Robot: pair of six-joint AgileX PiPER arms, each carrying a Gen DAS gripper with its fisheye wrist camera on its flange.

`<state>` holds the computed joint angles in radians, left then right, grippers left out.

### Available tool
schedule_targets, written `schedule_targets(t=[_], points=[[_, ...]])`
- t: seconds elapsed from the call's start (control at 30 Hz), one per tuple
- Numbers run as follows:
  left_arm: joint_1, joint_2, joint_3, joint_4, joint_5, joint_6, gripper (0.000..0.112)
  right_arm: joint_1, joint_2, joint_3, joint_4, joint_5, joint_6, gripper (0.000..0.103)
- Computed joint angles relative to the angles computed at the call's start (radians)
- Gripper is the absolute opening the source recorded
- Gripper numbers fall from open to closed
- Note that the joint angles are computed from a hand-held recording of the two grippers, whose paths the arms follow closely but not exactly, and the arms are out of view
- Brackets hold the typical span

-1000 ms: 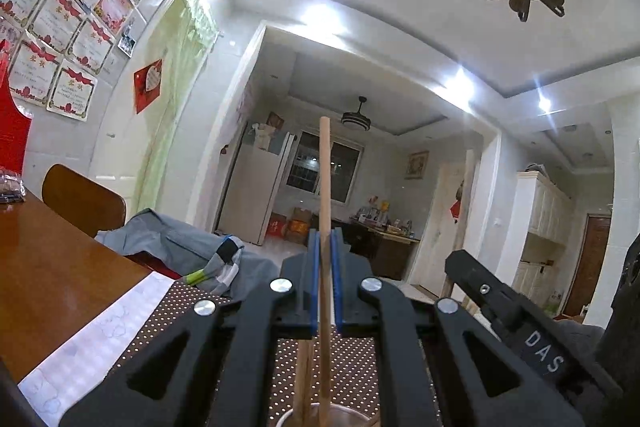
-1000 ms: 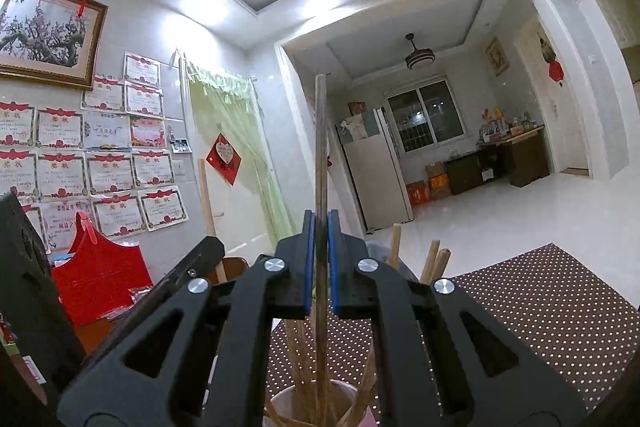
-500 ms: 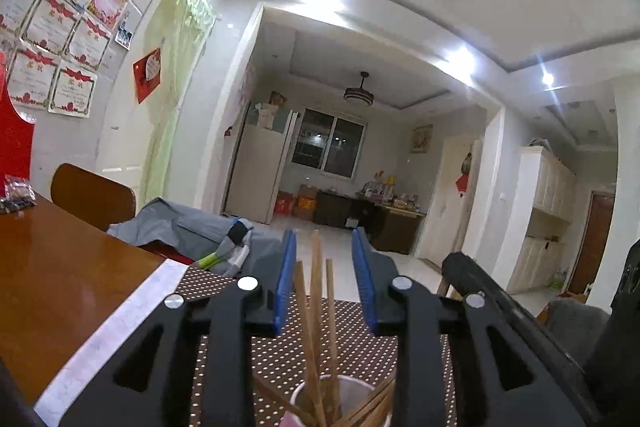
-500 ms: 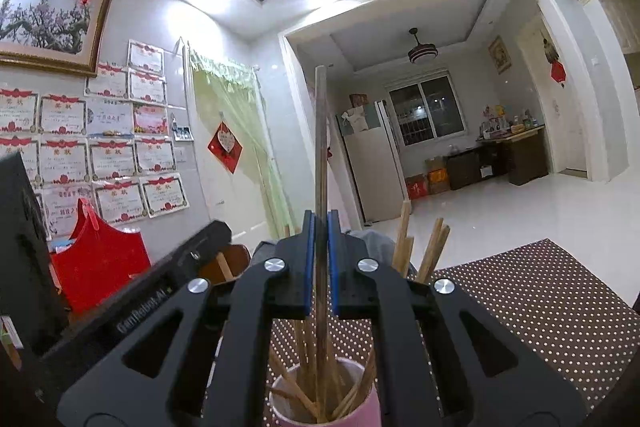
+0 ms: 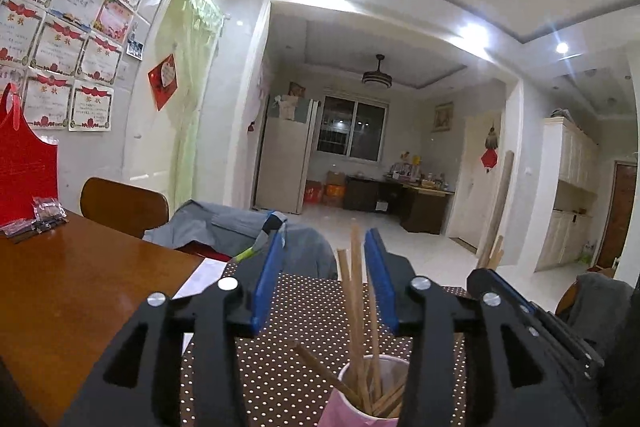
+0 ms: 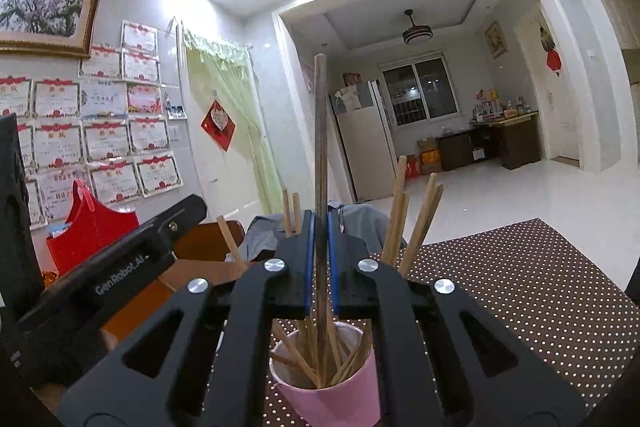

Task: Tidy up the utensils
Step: 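Insert both held sticks into the pink cup and open both grippers, then lower both grippers to the loose sticks on the tablecloth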

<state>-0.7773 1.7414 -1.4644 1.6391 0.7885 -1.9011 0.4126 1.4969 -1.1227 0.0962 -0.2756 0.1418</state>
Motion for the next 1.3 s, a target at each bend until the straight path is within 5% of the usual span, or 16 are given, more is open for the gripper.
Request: schedule_targets(t=[0.37,0.47,0.57,0.83,1.07,1.17,1.3], points=[[0.011,-0.005,-0.012,-0.066,-0.001,0.036,0.045,0.008,0.015,-0.036,0.050,0.075,-0.052,0.008],[0.012,-0.002,-0.019,-0.071,-0.001,0.040,0.045,0.002,0.014,-0.041,-0.002,0.092,0.000,0.017],[0.013,-0.005,-0.019,-0.071,-0.003,0.043,0.045,0.009,0.003,-0.027,0.089,0.075,-0.091,0.031],[-0.011,-0.026,-0.008,-0.078,0.004,0.043,0.045,0.039,-0.056,0.033,0.326,0.051,-0.347,0.031],[-0.089,-0.066,0.028,-0.096,0.076,0.090,0.045,0.057,-0.137,0.082,0.572,0.068,-0.574,0.031],[-0.127,-0.094,0.046,-0.107,0.110,0.106,0.046,0.072,-0.191,0.114,0.699,0.058,-0.703,0.048],[-0.192,-0.129,0.068,-0.111,0.178,0.124,0.049,0.105,-0.265,0.147,0.922,0.042,-0.931,0.048]])
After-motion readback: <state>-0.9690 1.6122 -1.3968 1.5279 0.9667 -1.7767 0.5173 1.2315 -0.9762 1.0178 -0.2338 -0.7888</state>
